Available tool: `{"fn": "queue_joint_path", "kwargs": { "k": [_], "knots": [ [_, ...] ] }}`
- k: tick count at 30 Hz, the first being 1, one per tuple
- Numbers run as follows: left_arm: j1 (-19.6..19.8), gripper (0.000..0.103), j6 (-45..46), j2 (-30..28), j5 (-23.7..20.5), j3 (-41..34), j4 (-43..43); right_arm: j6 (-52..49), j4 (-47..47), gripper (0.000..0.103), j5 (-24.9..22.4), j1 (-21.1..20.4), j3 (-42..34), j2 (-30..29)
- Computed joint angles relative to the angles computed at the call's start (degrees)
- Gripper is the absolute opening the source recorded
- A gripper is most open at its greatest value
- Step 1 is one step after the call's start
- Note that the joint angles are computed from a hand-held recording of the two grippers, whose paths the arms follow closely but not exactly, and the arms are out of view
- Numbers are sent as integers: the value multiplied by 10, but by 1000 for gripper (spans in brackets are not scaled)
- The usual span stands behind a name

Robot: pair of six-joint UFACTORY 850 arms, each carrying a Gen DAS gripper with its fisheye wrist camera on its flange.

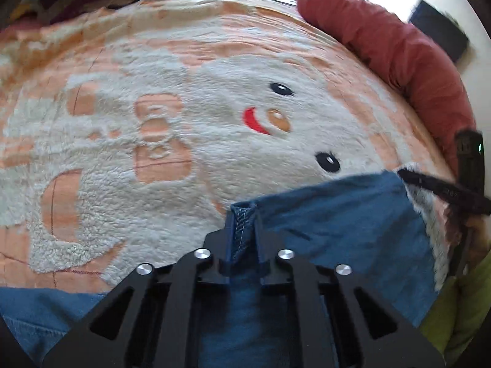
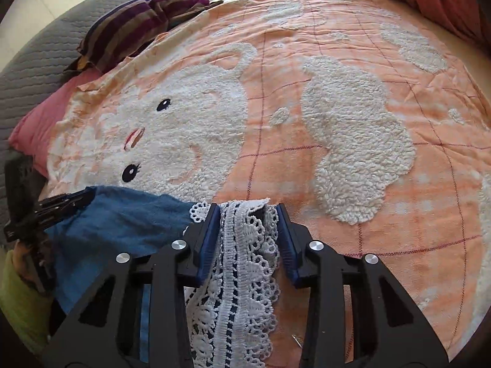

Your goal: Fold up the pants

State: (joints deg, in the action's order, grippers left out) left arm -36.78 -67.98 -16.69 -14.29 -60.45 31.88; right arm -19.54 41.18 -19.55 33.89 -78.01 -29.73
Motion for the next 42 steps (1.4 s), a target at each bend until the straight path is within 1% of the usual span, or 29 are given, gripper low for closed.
{"fn": "queue_joint_path", "kwargs": {
  "k": [2, 3, 4, 5, 7, 9, 11, 12, 16, 18, 20, 23, 24, 25, 27, 28, 29, 31, 32, 33, 34, 35, 36, 37, 38, 39, 40, 41, 42],
  "knots": [
    [-16, 4, -55, -1, -33, -10, 72, -64, 60, 15, 1, -2, 11, 7],
    [-21, 4, -92, 2, -40, -9, 113, -80, 72, 14, 15, 0, 21, 15],
    [-27, 4, -145, 10, -55, -9, 173, -77, 59, 14, 52, 7, 38, 32],
    [-31, 4, -179, 14, -67, -10, 214, -62, 43, 14, 65, 10, 42, 40],
    [-33, 4, -192, 18, -78, -17, 242, 22, -57, 12, 109, 22, 50, 58],
    [-32, 4, -185, 13, -90, -31, 240, 106, -177, 12, 124, 28, 38, 52],
    [-25, 4, -157, -5, -97, -51, 219, 215, -291, 12, 106, 27, 9, 32],
    [-21, 4, -141, -15, -97, -60, 203, 249, -322, 12, 86, 25, -12, 15],
    [-9, 5, -122, -40, -77, -63, 161, 276, -361, 13, 39, 23, -49, -24],
    [-5, 8, -128, -49, -62, -58, 152, 279, -366, 16, 34, 23, -50, -31],
    [-4, 11, -172, -50, -52, -48, 185, 292, -374, 18, 36, 21, -49, -31],
    [3, 13, -207, -43, -28, -35, 207, 345, -417, 31, 44, 22, -42, -28],
    [6, 15, -217, -39, -21, -30, 212, 344, -407, 33, 56, 20, -33, -21],
    [6, 26, -246, -29, -19, -21, 233, 319, -372, 34, 71, 17, -21, -13],
    [-3, 41, -291, -9, -48, -7, 264, 232, -254, 39, 109, 8, 16, 18],
    [-10, 41, -338, 16, -58, 13, 305, 197, -194, 42, 137, 6, 47, 47],
    [-15, 42, -365, 31, -68, 25, 326, 156, -134, 47, 149, 4, 67, 67],
    [-33, 51, -402, 70, -107, 55, 347, 72, -14, 53, 165, 5, 119, 121],
    [-44, 55, -411, 87, -129, 68, 350, 25, 40, 56, 167, 8, 134, 137],
    [-58, 55, -417, 109, -152, 84, 349, 2, 71, 58, 164, 13, 158, 162],
    [-66, 55, -419, 124, -162, 96, 348, 1, 77, 58, 157, 17, 176, 179],
    [-78, 55, -419, 141, -179, 110, 347, 23, 60, 58, 151, 21, 186, 190],
    [-87, 55, -414, 149, -193, 117, 343, 67, 19, 58, 138, 30, 202, 204],
    [-100, 55, -401, 159, -211, 125, 327, 123, -41, 58, 130, 37, 209, 211],
    [-109, 55, -398, 170, -214, 135, 318, 176, -101, 58, 117, 46, 216, 216],
    [-115, 55, -401, 177, -211, 143, 317, 229, -161, 58, 102, 52, 218, 216],
    [-125, 55, -398, 179, -221, 150, 309, 286, -221, 58, 89, 57, 217, 213],
    [-136, 55, -385, 176, -239, 151, 293, 331, -264, 58, 74, 61, 213, 209],
    [-144, 55, -373, 171, -253, 153, 279, 358, -283, 58, 58, 61, 208, 200]
  ]
}}
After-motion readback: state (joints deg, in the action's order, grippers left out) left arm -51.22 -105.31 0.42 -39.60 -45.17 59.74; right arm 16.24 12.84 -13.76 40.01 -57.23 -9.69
